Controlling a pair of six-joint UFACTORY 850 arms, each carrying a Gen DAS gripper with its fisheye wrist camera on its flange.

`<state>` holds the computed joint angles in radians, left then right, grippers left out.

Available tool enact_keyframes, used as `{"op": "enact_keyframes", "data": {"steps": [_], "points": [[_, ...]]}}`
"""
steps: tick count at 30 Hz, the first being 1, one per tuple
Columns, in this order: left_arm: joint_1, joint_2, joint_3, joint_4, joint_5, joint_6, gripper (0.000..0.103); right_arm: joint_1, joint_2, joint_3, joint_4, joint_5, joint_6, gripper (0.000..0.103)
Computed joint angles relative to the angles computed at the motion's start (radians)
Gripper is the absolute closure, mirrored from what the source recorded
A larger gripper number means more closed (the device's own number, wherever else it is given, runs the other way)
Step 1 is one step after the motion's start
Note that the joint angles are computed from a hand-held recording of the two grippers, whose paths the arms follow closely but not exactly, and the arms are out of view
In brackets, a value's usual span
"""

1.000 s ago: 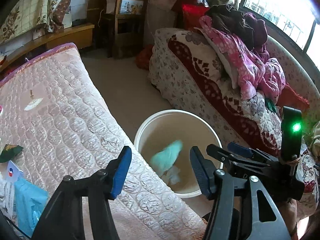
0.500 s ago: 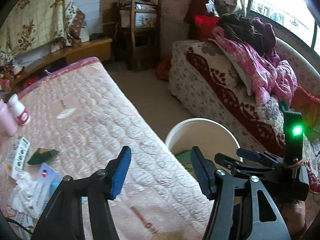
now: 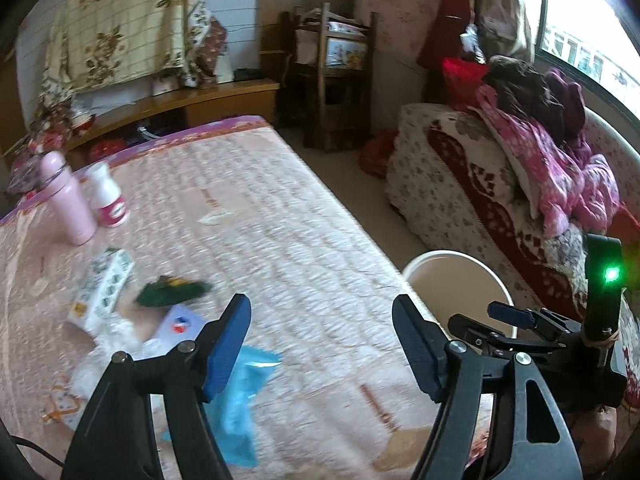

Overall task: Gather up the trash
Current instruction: 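Move both grippers back over the trash on the mattress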

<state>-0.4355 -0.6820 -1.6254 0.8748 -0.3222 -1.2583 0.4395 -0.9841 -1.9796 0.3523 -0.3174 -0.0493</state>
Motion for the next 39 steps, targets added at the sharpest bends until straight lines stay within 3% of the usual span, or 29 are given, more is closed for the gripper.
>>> {"op": "enact_keyframes", "data": {"steps": [16,31,39], "points": [[0.090,0.192,0.313,0.366,-0.013,-0.466,0.029,0.094,-0.071,-0.143,0.001,-0.079,-0.056,0.023],[0.162,0.271,0.456,0.451,-0.015,-0.593,0.029,0.160,-0.155,-0.295,-0.025,-0.174,-0.068,0.023],[0.204,0.303,0.513,0.465,-0.021,-0.627,0.029,0.186,-0.290,-0.517,-0.169,-0.319,0.031,0.023]]}}
